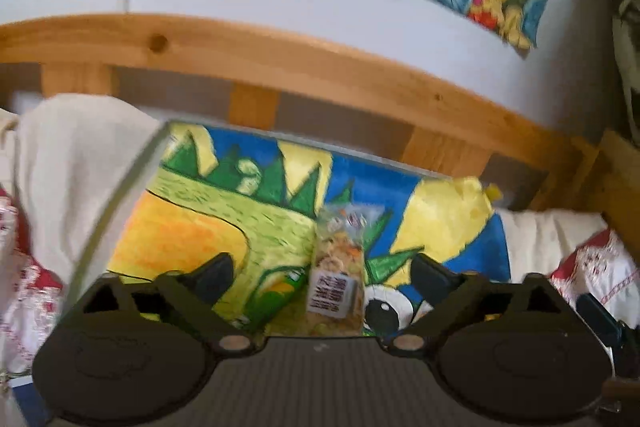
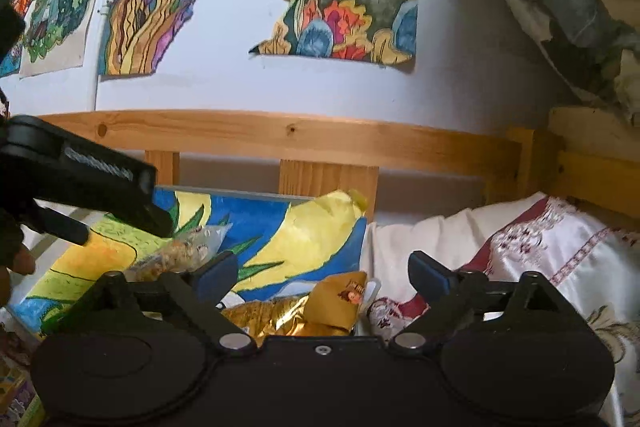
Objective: Organize snacks
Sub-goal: 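Carry the nut bar with the left tool into the tray while the right tool drops the gold snack there, then withdraw both open tools from the tray back over the remaining snacks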
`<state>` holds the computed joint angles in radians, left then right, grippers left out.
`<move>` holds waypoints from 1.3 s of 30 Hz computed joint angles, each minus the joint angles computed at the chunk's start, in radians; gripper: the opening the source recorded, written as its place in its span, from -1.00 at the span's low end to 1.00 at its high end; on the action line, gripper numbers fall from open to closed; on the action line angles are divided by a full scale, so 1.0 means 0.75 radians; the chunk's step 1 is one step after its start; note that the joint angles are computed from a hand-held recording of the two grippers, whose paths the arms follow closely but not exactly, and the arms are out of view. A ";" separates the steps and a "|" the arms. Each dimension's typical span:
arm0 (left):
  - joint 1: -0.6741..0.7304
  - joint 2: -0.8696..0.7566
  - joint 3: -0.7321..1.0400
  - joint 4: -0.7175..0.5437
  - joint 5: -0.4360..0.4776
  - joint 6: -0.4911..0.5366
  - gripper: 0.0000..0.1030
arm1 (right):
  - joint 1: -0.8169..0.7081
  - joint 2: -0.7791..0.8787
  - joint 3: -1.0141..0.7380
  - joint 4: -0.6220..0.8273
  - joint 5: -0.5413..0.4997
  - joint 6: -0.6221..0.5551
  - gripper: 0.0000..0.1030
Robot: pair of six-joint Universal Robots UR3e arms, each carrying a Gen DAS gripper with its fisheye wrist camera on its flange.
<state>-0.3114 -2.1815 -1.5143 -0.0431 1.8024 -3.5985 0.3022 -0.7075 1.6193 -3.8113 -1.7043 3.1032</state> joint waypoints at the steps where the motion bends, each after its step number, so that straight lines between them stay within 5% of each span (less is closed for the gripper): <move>1: -0.003 0.026 -0.036 0.027 0.015 -0.001 0.97 | 0.007 -0.017 0.020 -0.014 -0.009 -0.001 0.85; 8: -0.012 0.267 -0.346 0.156 0.063 -0.009 0.99 | 0.061 -0.155 0.180 -0.106 -0.047 -0.024 0.98; 14: -0.070 0.445 -0.659 0.408 0.211 -0.013 0.99 | 0.134 -0.287 0.327 -0.161 -0.097 -0.032 0.98; 20: -0.117 0.632 -0.901 0.492 0.320 -0.033 0.99 | 0.227 -0.387 0.452 -0.211 -0.158 -0.061 0.98; 27: -0.305 0.815 -1.072 0.366 0.651 -0.140 0.99 | 0.329 -0.498 0.589 -0.226 -0.229 -0.048 0.98; 32: -0.367 1.013 -1.226 0.218 0.714 -0.295 0.99 | 0.396 -0.582 0.709 -0.249 -0.286 -0.042 0.99; 39: -0.416 1.279 -1.393 0.026 0.739 -0.341 0.99 | 0.510 -0.657 0.811 -0.235 -0.371 -0.013 0.99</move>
